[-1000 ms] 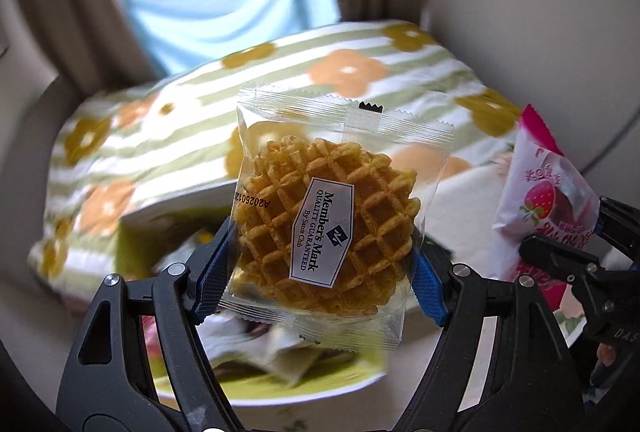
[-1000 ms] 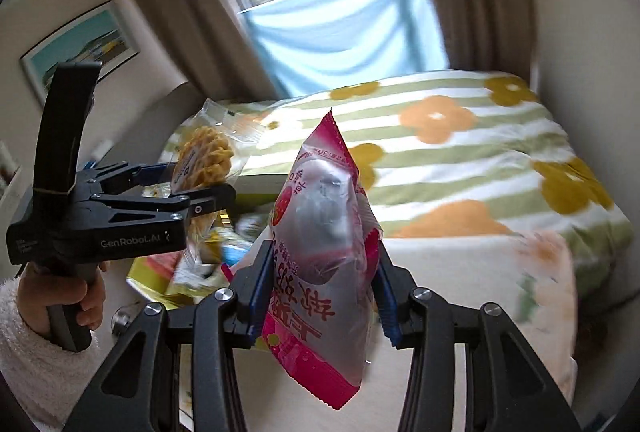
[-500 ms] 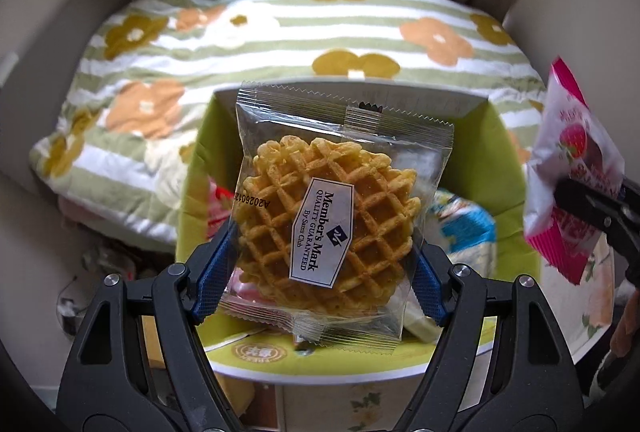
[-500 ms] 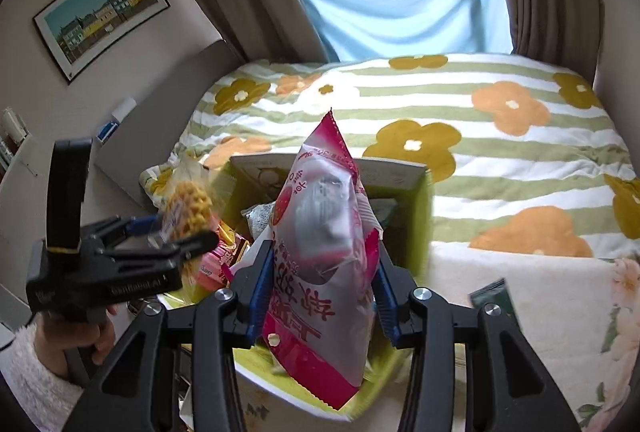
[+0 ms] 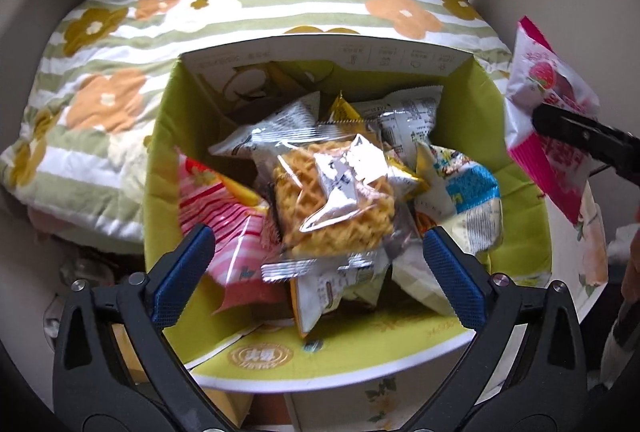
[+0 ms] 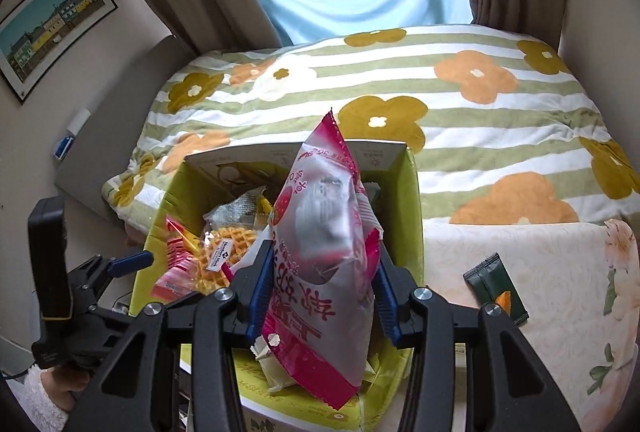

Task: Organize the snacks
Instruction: 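Carry both packets over the yellow box and open both tools to drop them, then withdraw both tools from the box toward the remaining snacks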

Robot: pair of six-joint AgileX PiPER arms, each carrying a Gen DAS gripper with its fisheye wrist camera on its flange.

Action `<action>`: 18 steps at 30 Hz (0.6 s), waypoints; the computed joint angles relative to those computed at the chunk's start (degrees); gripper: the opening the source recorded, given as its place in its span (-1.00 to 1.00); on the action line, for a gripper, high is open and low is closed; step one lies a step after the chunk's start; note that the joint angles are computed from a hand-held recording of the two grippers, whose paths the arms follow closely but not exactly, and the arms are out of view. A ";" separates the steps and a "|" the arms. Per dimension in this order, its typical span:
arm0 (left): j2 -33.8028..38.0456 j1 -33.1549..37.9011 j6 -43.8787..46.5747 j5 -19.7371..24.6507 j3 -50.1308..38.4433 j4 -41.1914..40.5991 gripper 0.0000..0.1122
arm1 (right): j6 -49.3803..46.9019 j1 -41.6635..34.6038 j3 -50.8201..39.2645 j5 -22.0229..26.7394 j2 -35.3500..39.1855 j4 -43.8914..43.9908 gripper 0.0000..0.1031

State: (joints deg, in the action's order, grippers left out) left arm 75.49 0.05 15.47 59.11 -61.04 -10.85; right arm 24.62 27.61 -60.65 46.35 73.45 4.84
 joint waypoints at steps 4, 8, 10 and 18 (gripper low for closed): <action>-1.86 -0.02 -2.30 -0.36 0.86 3.02 0.83 | -3.23 -0.13 -1.84 -0.64 3.04 1.83 -0.18; -2.69 2.89 -1.07 1.54 0.44 -0.35 0.83 | -3.42 0.97 -4.99 -1.18 6.52 1.45 -0.05; -3.09 3.46 -0.86 1.70 0.52 -0.91 0.83 | -2.06 1.73 -5.33 -2.60 7.37 -0.15 0.73; -6.10 2.70 -3.70 1.67 2.37 0.31 0.83 | -0.38 2.89 -0.54 -5.25 2.10 -3.37 0.99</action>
State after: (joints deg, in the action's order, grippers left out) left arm 69.39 2.75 11.77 60.78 -58.67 -10.54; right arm 24.24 30.51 -61.20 41.10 75.55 1.47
